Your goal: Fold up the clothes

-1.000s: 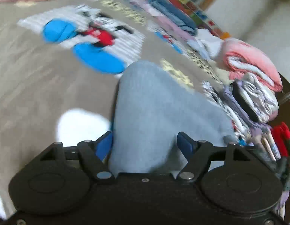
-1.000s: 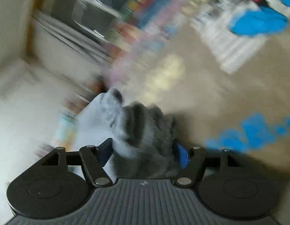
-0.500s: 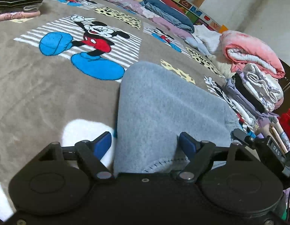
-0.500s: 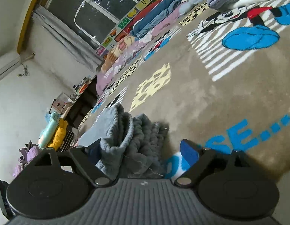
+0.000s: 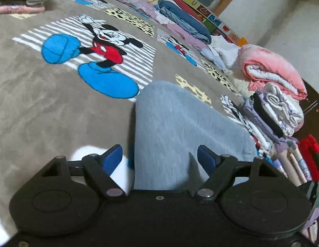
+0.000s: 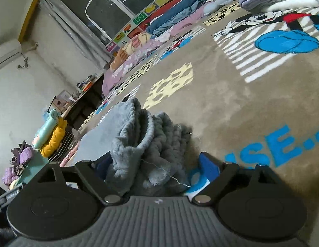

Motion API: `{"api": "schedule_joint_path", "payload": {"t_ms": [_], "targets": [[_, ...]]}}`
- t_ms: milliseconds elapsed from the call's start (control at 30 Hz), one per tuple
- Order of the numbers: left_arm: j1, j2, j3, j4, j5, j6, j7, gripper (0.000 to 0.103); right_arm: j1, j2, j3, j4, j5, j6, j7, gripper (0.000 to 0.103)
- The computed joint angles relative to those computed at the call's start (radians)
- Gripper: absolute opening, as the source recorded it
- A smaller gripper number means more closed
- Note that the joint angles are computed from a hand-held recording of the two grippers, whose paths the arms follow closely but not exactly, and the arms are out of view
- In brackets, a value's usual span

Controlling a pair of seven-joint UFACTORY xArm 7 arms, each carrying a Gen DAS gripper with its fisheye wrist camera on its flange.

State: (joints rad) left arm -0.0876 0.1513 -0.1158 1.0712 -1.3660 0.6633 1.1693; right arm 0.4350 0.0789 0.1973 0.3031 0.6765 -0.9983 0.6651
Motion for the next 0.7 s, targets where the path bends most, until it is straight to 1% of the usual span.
{"api": "schedule_joint_path", "payload": {"t_ms": [67, 100, 133, 200, 233, 267, 300, 333, 367, 400, 467, 533, 633, 700], "targets": [[0.002, 0.045, -0.002, 0.040, 0.017, 0.027, -0.026, 0.080, 0.000, 0.005, 0.000, -0.007, -0.005, -0.013, 0.007, 0.086], [0.011, 0.068, -0.006, 0.056, 0.008, 0.056, -0.024, 0.080, 0.001, 0.007, 0.000, -0.009, -0.007, -0.018, 0.009, 0.085], [0.020, 0.092, -0.011, 0.072, 0.000, 0.084, -0.023, 0.076, 0.001, 0.008, 0.000, -0.009, -0.007, -0.018, 0.010, 0.085], [0.039, 0.125, -0.022, 0.093, -0.026, 0.132, 0.000, 0.060, -0.002, 0.001, -0.002, -0.012, -0.016, -0.008, 0.018, 0.085], [0.048, 0.135, -0.024, 0.100, -0.030, 0.154, -0.004, 0.053, -0.007, -0.004, -0.004, -0.017, -0.036, -0.005, 0.038, 0.081], [0.058, 0.144, -0.026, 0.106, -0.035, 0.179, -0.011, 0.048, -0.017, -0.010, -0.009, -0.025, -0.072, -0.004, 0.073, 0.072], [0.073, 0.151, -0.025, 0.112, -0.044, 0.215, -0.028, 0.045, -0.027, -0.014, -0.013, -0.032, -0.109, -0.005, 0.108, 0.065], [0.088, 0.158, -0.024, 0.118, -0.053, 0.250, -0.044, 0.040, -0.027, -0.014, -0.010, -0.032, -0.110, -0.009, 0.122, 0.065], [0.102, 0.164, -0.023, 0.123, -0.061, 0.282, -0.059, 0.038, -0.017, -0.010, -0.002, -0.027, -0.084, -0.015, 0.114, 0.063], [0.112, 0.163, -0.021, 0.125, -0.067, 0.304, -0.067, 0.036, -0.011, -0.004, 0.003, -0.024, -0.073, -0.029, 0.119, 0.062], [0.132, 0.163, -0.015, 0.130, -0.078, 0.344, -0.083, 0.035, 0.000, 0.026, 0.010, -0.011, -0.065, -0.087, 0.173, 0.059], [0.154, 0.159, -0.004, 0.139, -0.093, 0.372, -0.090, 0.035, 0.014, 0.043, 0.015, 0.020, -0.045, -0.109, 0.177, 0.058], [0.197, 0.168, 0.020, 0.177, -0.107, 0.408, -0.114, 0.035, 0.029, 0.045, 0.014, 0.089, -0.039, -0.069, 0.116, 0.058], [0.234, 0.173, 0.036, 0.200, -0.127, 0.424, -0.116, 0.035, 0.024, 0.062, 0.006, 0.151, -0.081, -0.035, 0.095, 0.057]]}}
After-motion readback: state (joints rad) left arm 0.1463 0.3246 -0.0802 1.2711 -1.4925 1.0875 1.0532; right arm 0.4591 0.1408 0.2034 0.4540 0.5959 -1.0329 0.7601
